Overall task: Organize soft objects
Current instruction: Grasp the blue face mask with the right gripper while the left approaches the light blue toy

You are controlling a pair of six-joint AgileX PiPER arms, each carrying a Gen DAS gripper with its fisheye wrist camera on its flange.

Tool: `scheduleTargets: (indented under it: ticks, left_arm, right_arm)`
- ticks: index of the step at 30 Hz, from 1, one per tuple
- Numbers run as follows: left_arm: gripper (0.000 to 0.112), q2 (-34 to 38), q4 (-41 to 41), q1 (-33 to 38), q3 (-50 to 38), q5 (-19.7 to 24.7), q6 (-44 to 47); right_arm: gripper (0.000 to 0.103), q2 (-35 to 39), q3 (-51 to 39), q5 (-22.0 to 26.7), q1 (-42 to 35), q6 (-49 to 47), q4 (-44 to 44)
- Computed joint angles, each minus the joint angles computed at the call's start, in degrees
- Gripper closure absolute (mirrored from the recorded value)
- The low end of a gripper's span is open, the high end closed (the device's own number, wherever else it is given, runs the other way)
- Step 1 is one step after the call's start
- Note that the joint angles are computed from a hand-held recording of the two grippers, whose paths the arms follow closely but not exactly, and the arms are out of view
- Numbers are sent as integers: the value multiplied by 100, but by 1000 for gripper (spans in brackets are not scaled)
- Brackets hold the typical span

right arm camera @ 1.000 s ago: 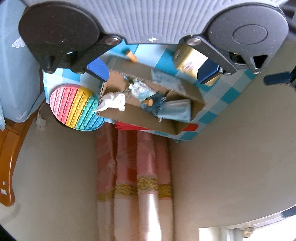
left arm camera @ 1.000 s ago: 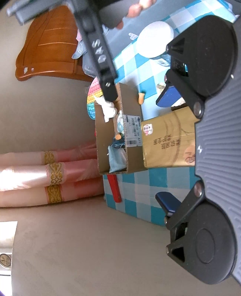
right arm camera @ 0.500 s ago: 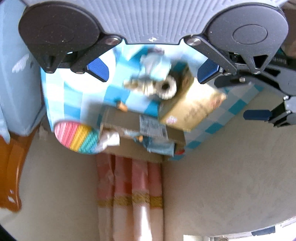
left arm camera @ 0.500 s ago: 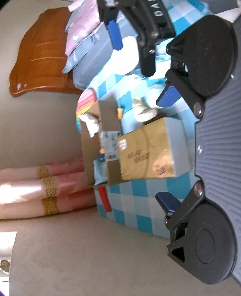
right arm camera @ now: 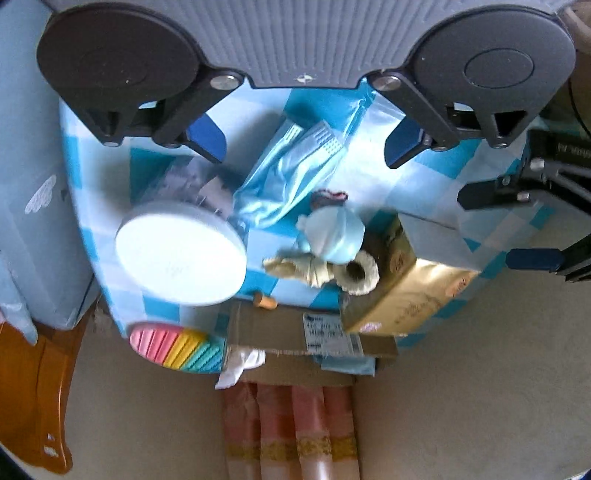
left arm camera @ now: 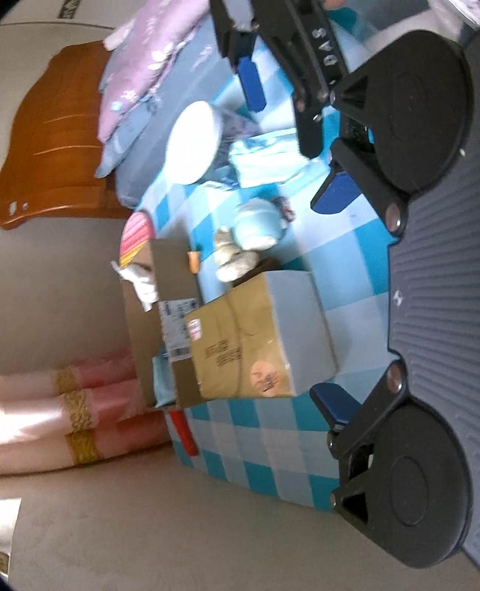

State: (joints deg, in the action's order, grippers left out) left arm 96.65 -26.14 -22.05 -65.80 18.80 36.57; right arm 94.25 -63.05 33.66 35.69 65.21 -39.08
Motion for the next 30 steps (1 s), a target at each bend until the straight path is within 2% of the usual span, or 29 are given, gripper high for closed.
scheduleTargets:
  ticks: [6,11,16,18,24,30]
  left_arm:
    - [14,-33,47,-59,227,-168,169]
    - [14,-42,-642,75,305,-127,900]
    - [14,4,-1160,168,278,22,1424]
    - [14,10,-1289,173,285,51,1568]
    - [14,45,-1353,138,273,91,1665]
    - [14,-1,-1236,7,269,58,1599]
  right_arm:
    - [13,306,-59,-305,-161,119,-69]
    - [20,535,-274,-283,-323,23,128]
    - [36,728,-527,86,-268,105,65]
    - [47,737,-574,187,-245,120,65]
    - [70,634,-474,183,-202,65,111]
    - [72,354,-170,-41,-253,-245,439]
